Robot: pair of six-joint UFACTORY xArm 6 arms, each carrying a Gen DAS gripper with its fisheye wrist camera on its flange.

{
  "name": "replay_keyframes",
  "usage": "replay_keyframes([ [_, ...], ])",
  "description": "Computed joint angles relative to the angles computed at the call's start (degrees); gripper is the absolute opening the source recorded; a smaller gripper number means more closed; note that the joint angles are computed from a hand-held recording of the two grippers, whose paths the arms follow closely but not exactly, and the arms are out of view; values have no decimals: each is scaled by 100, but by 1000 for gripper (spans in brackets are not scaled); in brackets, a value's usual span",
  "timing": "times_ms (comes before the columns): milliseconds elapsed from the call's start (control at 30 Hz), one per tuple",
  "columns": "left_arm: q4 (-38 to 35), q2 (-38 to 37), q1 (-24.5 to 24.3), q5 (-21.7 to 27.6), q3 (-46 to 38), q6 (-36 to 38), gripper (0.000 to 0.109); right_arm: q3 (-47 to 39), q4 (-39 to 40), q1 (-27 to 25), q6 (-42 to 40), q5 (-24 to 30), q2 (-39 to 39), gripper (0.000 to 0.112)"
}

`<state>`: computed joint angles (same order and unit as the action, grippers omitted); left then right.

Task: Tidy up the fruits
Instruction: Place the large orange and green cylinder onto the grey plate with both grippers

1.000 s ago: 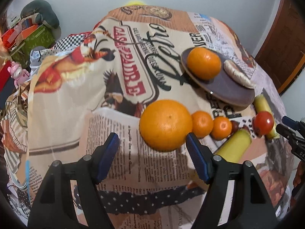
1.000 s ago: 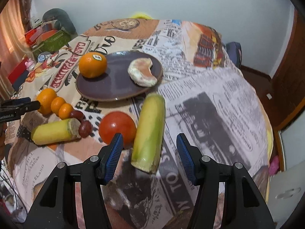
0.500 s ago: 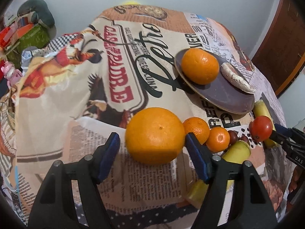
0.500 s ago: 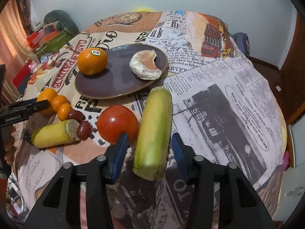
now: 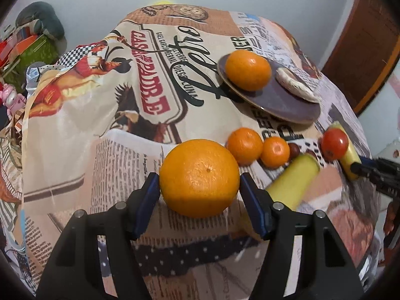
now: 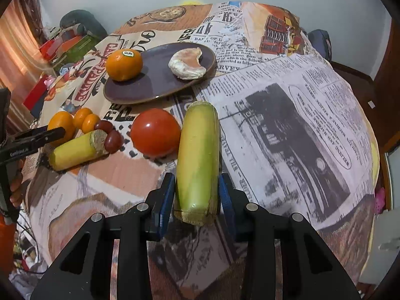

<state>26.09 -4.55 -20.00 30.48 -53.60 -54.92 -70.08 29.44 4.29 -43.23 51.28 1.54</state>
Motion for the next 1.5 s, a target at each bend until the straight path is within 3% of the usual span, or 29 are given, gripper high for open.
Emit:
replay_keyframes([
  [400, -33, 171, 101, -176, -113, -32, 66, -181, 3, 186, -14, -309, 308, 35],
  [967, 447, -11, -132, 169, -528, -364, 65, -193, 504, 74, -322, -467, -74, 34],
  [1500, 400, 194, -299, 198, -831, -263, 65, 170, -245, 6, -196, -243, -99, 34],
])
